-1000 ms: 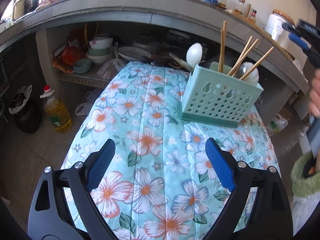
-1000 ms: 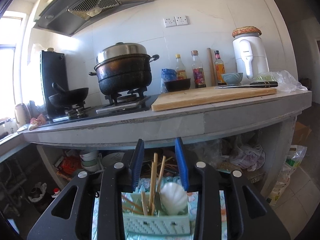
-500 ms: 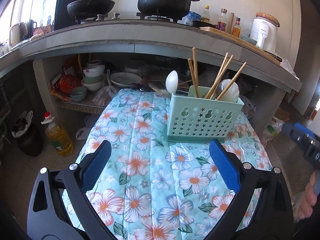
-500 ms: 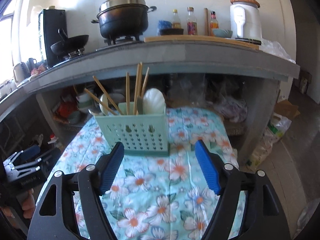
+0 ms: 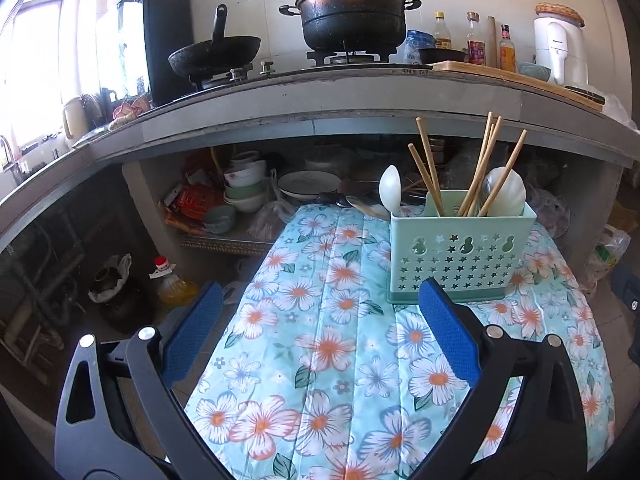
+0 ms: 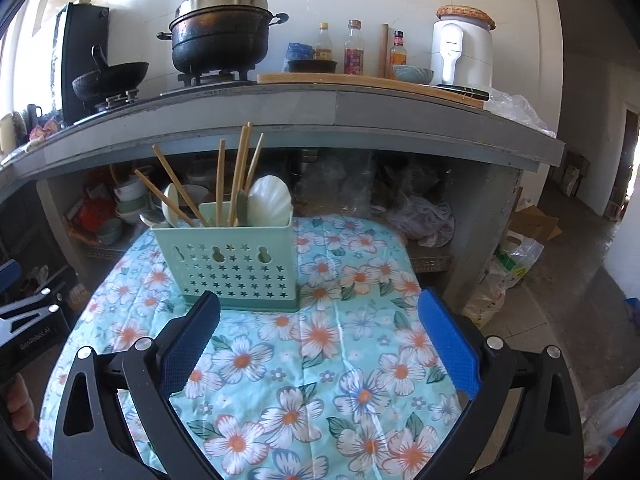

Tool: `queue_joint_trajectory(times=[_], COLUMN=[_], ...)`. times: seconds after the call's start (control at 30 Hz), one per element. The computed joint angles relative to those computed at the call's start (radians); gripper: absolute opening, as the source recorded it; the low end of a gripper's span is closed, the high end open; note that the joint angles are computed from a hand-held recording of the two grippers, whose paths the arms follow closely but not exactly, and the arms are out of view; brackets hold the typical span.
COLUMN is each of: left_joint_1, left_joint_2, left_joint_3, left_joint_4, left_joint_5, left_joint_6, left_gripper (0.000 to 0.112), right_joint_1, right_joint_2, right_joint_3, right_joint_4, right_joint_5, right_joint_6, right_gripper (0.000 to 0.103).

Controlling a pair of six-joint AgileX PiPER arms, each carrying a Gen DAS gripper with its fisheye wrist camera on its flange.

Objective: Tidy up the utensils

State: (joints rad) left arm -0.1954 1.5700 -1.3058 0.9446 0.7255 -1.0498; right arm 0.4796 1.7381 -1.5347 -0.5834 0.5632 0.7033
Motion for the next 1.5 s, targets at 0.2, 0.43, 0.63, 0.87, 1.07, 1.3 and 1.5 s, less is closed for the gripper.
queue_joint_trajectory(times=[0.2, 0.43, 0.63, 0.87, 1.07, 1.3, 1.5], left_joint_1=[0.024, 0.024, 0.019, 0.022, 0.029, 0.034, 0.027], left_joint_2=[0.003, 0.01, 0.014, 0.017, 0.02, 0.016, 0.011], left_joint_3=[-0.018, -0.015, -0.012, -0.028, -0.038, -0.038, -0.038], left_joint_4=[-0.094, -0.15, -0.187, -0.211, -0.237, -0.254, -0.257], left_joint_5=[-0.026, -0.056, -0.072, -0.071, -0.066, -0.073, -0.069], left_joint_6=[0.064, 0.106, 0.133, 0.163, 0.182, 0.201, 0.197], left_gripper=[0.095, 0.095, 0.095, 0.095, 0.095, 0.095, 0.095], right_joint_1=[0.016, 0.01, -0.006, -0.012, -0.008, -0.006, -0.006], right_joint_2=[0.021, 0.018, 0.009, 0.012, 0.013, 0.011, 0.012], right_joint_3=[-0.024, -0.022, -0.019, -0.027, -0.029, -0.032, -0.032], right_joint_4=[-0.061, -0.097, -0.091, -0.071, -0.067, -0.061, -0.063], right_joint_5=[0.067, 0.108, 0.112, 0.115, 0.112, 0.113, 0.114], right_joint_6=[0.031, 0.055, 0.054, 0.037, 0.027, 0.021, 0.023], right_gripper=[0.096, 0.096, 0.096, 0.096, 0.096, 0.096, 0.096])
